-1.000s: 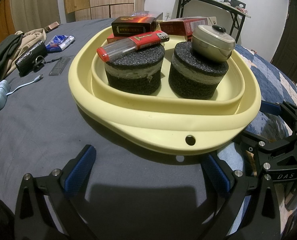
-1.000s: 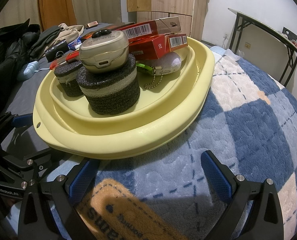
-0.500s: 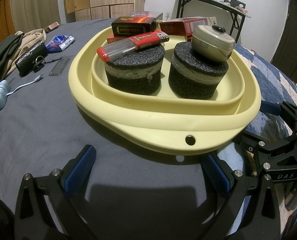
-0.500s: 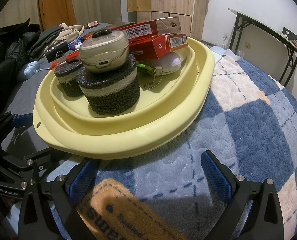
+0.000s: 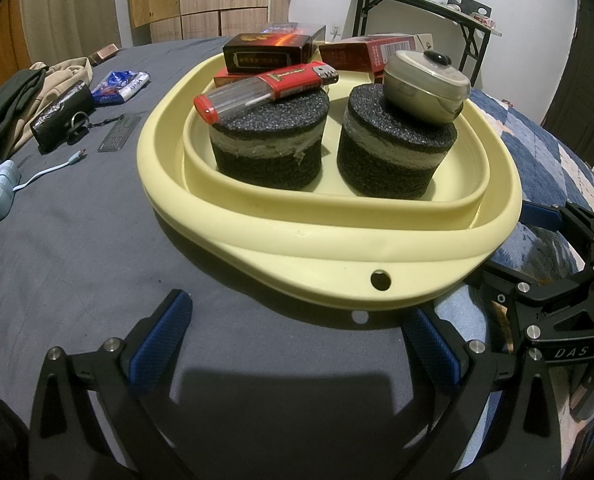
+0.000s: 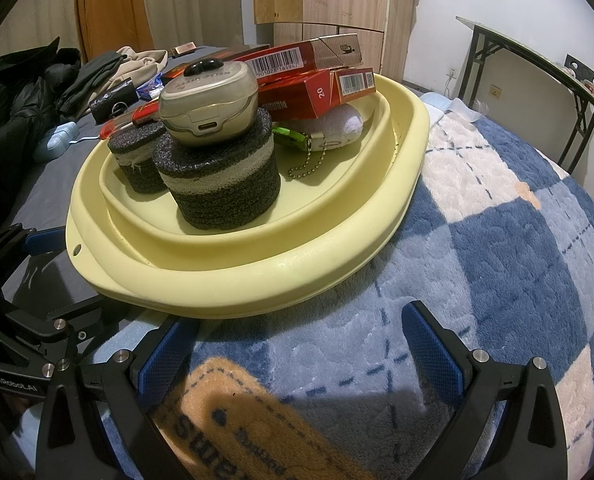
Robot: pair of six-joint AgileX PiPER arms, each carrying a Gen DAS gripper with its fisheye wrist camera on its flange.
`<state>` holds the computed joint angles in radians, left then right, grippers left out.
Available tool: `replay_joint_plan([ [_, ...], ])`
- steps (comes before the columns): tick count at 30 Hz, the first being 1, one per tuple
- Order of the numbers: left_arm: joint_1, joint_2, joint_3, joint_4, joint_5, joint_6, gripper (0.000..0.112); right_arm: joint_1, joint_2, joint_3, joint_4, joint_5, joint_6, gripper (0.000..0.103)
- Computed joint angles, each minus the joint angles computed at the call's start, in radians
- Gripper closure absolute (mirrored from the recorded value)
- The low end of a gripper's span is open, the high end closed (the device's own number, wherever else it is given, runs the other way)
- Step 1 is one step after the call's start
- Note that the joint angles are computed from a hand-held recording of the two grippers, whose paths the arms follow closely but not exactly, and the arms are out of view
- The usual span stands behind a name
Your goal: Organize rigid objects
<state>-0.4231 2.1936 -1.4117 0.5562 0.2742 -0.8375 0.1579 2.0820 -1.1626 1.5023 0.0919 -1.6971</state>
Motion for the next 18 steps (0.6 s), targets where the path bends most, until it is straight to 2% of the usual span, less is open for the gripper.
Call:
replay_joint_plan([
  [18, 0.000, 0.000, 0.001, 0.002, -0.001, -0.002, 0.009, 0.000, 0.000, 0.001, 0.013, 0.000, -0.014, 0.000],
])
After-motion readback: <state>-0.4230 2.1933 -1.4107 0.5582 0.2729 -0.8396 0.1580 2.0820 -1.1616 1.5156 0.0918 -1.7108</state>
